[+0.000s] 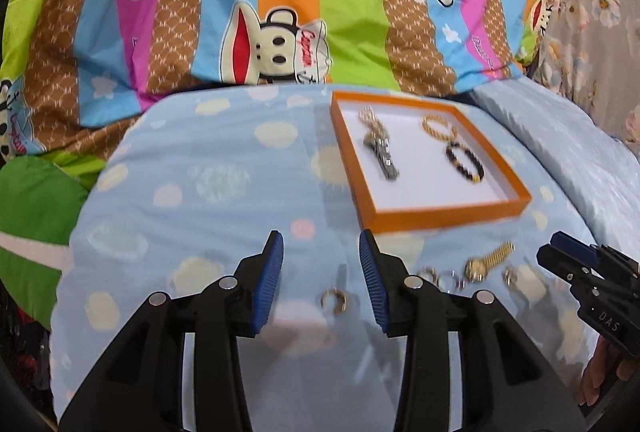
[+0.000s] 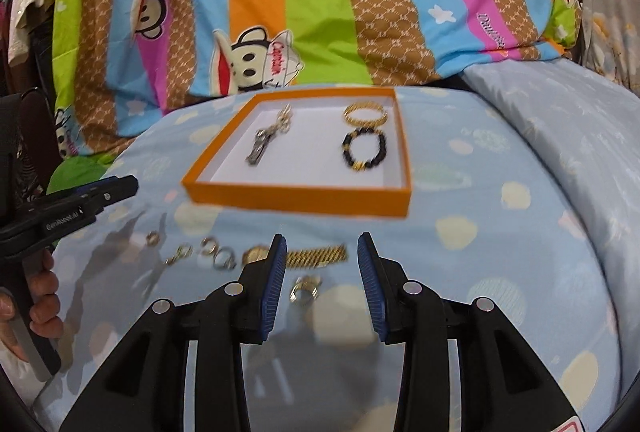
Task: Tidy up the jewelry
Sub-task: 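Move the left gripper to a gold hoop earring while the right gripper moves to the gold watch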
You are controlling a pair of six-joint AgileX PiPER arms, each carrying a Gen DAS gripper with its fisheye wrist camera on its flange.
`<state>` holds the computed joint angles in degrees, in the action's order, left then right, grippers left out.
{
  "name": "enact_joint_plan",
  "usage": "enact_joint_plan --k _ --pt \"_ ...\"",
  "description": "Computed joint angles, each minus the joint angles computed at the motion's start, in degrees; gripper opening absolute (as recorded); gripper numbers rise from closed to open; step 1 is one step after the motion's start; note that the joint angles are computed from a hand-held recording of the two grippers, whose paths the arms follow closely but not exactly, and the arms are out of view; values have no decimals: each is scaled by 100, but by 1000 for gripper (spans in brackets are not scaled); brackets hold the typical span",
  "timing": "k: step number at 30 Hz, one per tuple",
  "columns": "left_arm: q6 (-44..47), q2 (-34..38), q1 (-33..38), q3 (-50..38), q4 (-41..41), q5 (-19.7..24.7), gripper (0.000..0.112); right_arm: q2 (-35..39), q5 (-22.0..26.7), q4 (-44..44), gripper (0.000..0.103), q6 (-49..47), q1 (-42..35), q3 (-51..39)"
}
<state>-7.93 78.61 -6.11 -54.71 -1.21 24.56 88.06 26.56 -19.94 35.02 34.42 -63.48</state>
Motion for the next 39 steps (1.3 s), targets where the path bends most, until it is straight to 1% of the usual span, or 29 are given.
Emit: enact_joint_plan --k 4,7,8,10,12,14,17,20,21,24,26,29,34,36,38,39 --pt "151 -159 3 437 -207 -131 38 -29 16 -405 37 465 237 257" --pt "-43 -225 -32 603 6 -219 39 -41 -44 -9 37 205 205 341" --pt "-125 -231 -61 616 80 -219 41 -59 -58 -42 37 265 209 367" --pt "-128 -228 -55 656 73 -233 52 -67 -73 -2 37 265 182 381" --pt "-122 -195 -61 667 88 -224 53 -61 -98 225 37 56 130 384" --pt "-137 -144 -85 644 123 -194 54 -23 -81 469 37 -241 113 342" --pt "88 -64 -31 609 -109 -146 54 70 -54 765 37 -872 147 188" --pt "413 55 63 524 -446 -23 54 238 87 534 37 -1210 243 -79" --pt "490 67 84 522 -522 -13 54 342 152 545 39 -1481 251 -219" --pt "494 81 76 516 -512 -5 54 661 265 1167 40 -2619 103 -604" --pt "475 84 66 520 -495 -7 54 859 348 1781 40 -3416 -32 -852" --pt "484 93 67 508 -512 3 54 1155 525 2385 40 -4264 -195 -1237" --pt "507 81 47 522 -527 10 54 1541 839 2766 41 -4986 -336 -1695" --pt "507 84 40 523 -527 12 54 1677 1001 3044 41 -5247 -433 -1858" --pt "484 83 32 520 -513 19 54 1691 1081 3119 35 -5241 -460 -1899" --pt "489 86 33 517 -518 17 54 1660 1062 3021 28 -5096 -422 -1862"
